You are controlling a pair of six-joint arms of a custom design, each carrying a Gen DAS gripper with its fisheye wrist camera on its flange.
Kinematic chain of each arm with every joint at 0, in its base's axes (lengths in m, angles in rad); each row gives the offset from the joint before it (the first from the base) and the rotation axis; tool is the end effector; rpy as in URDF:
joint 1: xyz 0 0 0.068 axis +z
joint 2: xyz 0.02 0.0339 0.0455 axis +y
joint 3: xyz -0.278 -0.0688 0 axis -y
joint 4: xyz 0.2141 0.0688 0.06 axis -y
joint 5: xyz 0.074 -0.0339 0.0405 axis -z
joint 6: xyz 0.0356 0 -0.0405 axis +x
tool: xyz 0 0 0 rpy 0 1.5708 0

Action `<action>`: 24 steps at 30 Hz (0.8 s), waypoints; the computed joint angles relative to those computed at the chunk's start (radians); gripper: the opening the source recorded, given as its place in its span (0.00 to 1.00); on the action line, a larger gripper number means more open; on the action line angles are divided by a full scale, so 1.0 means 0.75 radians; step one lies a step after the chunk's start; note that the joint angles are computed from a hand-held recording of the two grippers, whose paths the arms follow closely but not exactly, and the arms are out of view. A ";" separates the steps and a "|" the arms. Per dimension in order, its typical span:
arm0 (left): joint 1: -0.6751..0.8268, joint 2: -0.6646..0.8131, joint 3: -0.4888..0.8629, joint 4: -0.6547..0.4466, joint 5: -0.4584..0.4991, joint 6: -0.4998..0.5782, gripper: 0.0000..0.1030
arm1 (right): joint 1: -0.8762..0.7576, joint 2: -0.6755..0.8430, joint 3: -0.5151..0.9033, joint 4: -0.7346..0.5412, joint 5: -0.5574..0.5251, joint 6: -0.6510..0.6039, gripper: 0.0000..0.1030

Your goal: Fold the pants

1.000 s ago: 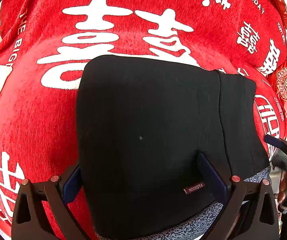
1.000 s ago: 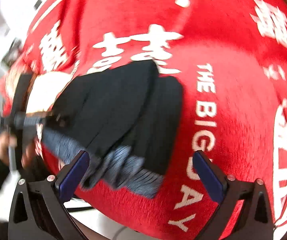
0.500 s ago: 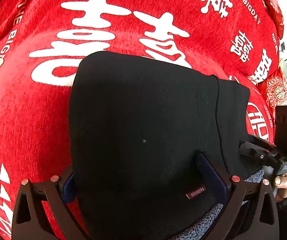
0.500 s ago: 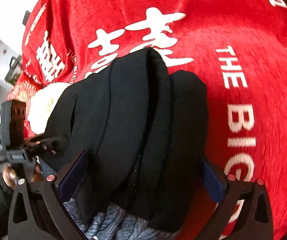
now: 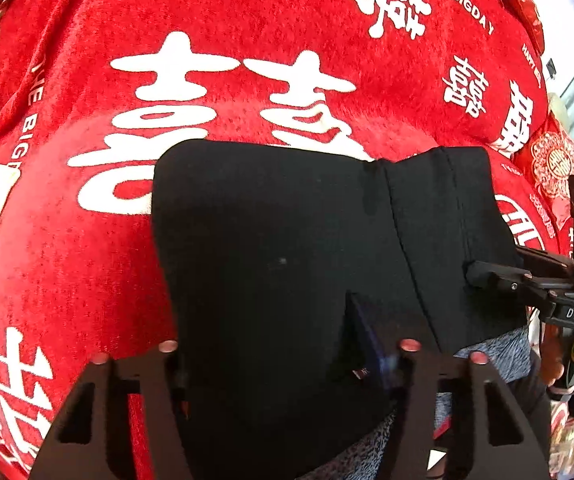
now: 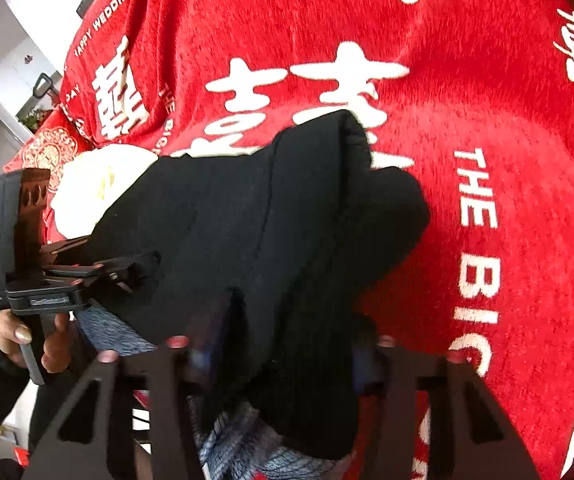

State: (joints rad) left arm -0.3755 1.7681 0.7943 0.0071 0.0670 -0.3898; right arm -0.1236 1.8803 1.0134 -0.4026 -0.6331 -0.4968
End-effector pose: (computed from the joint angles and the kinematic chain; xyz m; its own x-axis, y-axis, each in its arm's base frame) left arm 0.2844 -0.1147 0.1526 -0.8607 -0.0682 -0.5045 0.0802 0.9604 -0.2668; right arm 0.3196 -0.0185 0.1558 -0.7974 -0.2881 -0.5302 -0.5175 0.7785 0.3553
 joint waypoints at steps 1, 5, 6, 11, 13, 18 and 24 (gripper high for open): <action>-0.002 -0.006 0.010 -0.019 -0.007 0.006 0.55 | 0.004 -0.021 -0.012 0.008 0.004 0.003 0.40; -0.026 -0.024 0.018 -0.045 -0.044 0.022 0.52 | 0.024 -0.095 -0.048 0.028 0.036 -0.007 0.39; -0.027 -0.031 0.017 -0.049 -0.043 0.014 0.51 | 0.026 -0.099 -0.048 0.026 0.043 -0.006 0.39; -0.043 -0.063 0.036 -0.074 -0.043 0.000 0.49 | 0.022 -0.142 -0.042 -0.007 0.053 -0.003 0.39; -0.053 -0.050 0.069 -0.092 -0.037 -0.016 0.49 | 0.032 -0.178 -0.055 0.008 0.086 -0.004 0.39; -0.084 0.003 0.171 -0.115 -0.038 -0.041 0.49 | 0.000 -0.201 -0.013 -0.015 0.106 -0.010 0.39; -0.117 0.099 0.380 -0.198 -0.049 -0.047 0.49 | -0.068 -0.159 0.105 -0.060 0.098 -0.015 0.39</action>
State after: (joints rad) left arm -0.4632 1.8421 1.0791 -0.1415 0.0301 -0.4249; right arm -0.1747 1.7607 1.0924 -0.4476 -0.5600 -0.5078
